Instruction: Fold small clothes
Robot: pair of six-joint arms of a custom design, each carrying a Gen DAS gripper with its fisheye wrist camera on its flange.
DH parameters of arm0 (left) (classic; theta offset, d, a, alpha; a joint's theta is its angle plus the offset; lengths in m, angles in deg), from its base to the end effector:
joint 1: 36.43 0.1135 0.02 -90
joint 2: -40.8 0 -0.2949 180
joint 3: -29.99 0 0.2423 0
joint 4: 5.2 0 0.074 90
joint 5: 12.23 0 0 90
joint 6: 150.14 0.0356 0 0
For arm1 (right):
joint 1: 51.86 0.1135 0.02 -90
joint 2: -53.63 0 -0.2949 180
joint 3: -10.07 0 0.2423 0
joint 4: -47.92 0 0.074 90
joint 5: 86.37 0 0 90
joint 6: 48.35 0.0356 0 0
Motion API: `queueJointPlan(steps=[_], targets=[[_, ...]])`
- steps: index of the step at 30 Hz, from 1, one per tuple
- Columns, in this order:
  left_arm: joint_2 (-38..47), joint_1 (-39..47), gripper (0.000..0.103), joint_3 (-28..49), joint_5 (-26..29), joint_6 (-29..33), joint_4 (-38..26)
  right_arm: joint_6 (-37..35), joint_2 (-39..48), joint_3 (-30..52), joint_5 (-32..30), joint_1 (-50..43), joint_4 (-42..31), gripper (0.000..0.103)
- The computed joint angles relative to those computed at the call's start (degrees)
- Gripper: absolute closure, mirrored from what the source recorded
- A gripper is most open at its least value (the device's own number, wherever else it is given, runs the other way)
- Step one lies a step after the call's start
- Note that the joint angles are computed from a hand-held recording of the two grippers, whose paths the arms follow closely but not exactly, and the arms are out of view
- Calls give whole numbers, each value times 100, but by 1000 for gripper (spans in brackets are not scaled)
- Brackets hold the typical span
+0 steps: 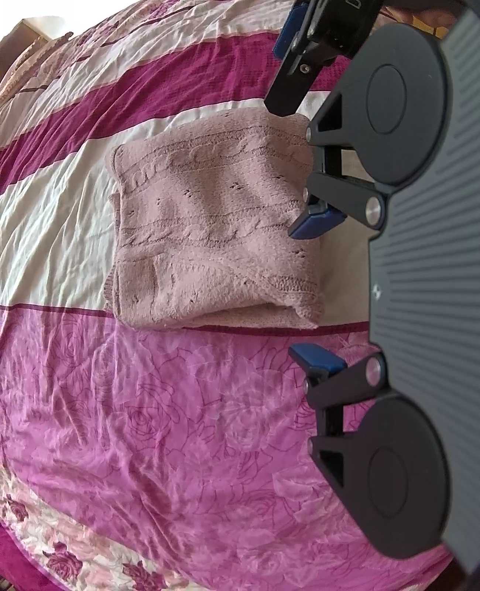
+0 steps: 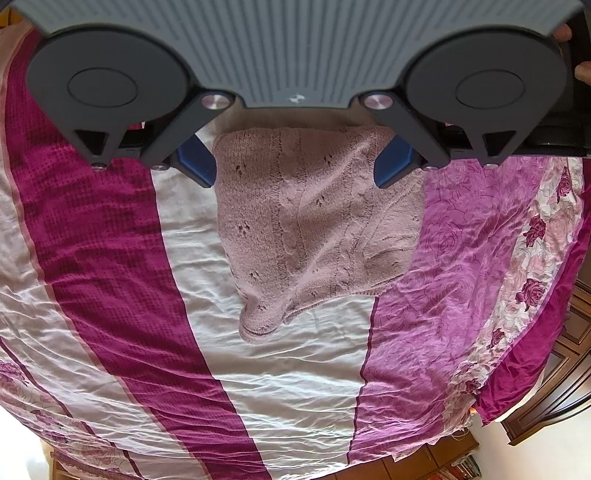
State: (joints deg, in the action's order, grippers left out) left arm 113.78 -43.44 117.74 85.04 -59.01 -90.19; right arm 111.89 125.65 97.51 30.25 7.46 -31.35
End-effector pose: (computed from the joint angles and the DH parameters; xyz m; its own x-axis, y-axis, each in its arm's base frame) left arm 0.2029 -0.0295 0.3544 -0.9306 0.1341 -0.3407 0.1820 0.9769 -0.1124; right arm 0.1205 0.1718 0.3634 -0.7836 0.3281 -0.5275 0.2052 0.9382 0.2788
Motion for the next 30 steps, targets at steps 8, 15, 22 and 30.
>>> queueJointPlan(steps=[8, 15, 22, 30], targets=[[-3, -26, 39, -8, -49, 0, 39, 13, 4, -1, 2, 10, -3, 7], [-13, -12, 39, -42, -80, 33, 85, -21, -3, -27, -19, -10, 20, 7], [14, 11, 39, -53, -86, 60, 118, -120, -15, -87, -82, -75, 91, 7], [31, 58, 39, -74, -86, 122, 136, -148, 15, -94, -106, -92, 127, 7]])
